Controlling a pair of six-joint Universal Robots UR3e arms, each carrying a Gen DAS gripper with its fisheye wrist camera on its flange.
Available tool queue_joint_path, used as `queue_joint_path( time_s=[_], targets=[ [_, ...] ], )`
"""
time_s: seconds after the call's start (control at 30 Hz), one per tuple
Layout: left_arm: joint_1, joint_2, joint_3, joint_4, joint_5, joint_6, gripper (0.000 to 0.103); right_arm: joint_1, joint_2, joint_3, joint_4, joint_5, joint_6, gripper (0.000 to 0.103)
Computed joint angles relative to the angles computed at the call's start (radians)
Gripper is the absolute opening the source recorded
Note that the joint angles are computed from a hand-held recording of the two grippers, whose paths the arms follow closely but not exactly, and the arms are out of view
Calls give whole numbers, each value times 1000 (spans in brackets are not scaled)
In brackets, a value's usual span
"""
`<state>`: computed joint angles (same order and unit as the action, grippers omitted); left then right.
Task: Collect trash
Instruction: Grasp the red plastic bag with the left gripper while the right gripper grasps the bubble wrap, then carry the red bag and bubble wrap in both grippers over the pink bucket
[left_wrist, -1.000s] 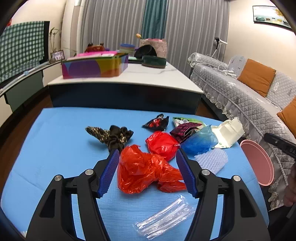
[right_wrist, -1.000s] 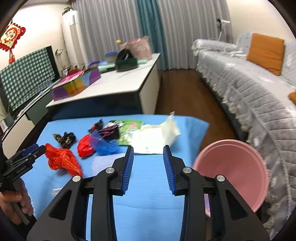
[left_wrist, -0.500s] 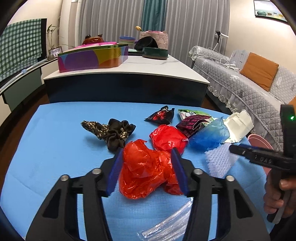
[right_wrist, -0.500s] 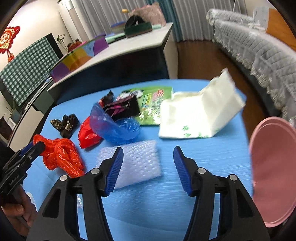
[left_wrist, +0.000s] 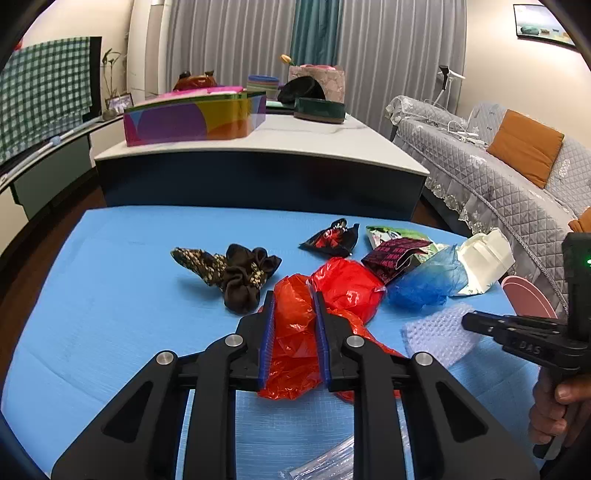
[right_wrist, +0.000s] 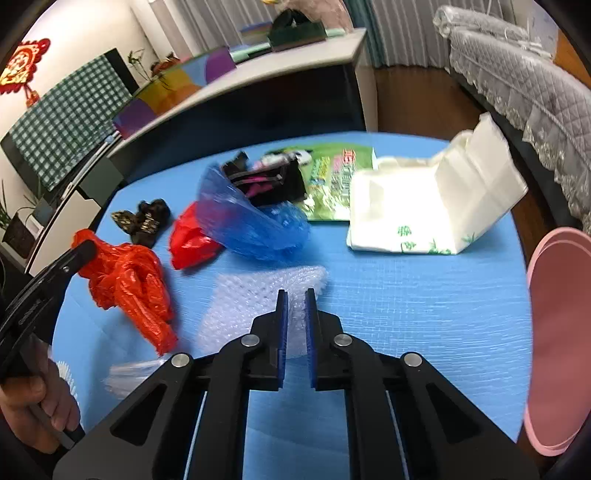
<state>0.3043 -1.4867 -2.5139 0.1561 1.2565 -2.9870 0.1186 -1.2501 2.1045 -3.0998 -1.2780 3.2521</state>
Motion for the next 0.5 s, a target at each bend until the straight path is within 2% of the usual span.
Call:
queue_joint_path(
  time_s=[0.5],
  targets=[
    [23, 208, -57, -60, -47, 7, 19, -63, -354, 238, -68, -81, -3, 8]
  ],
)
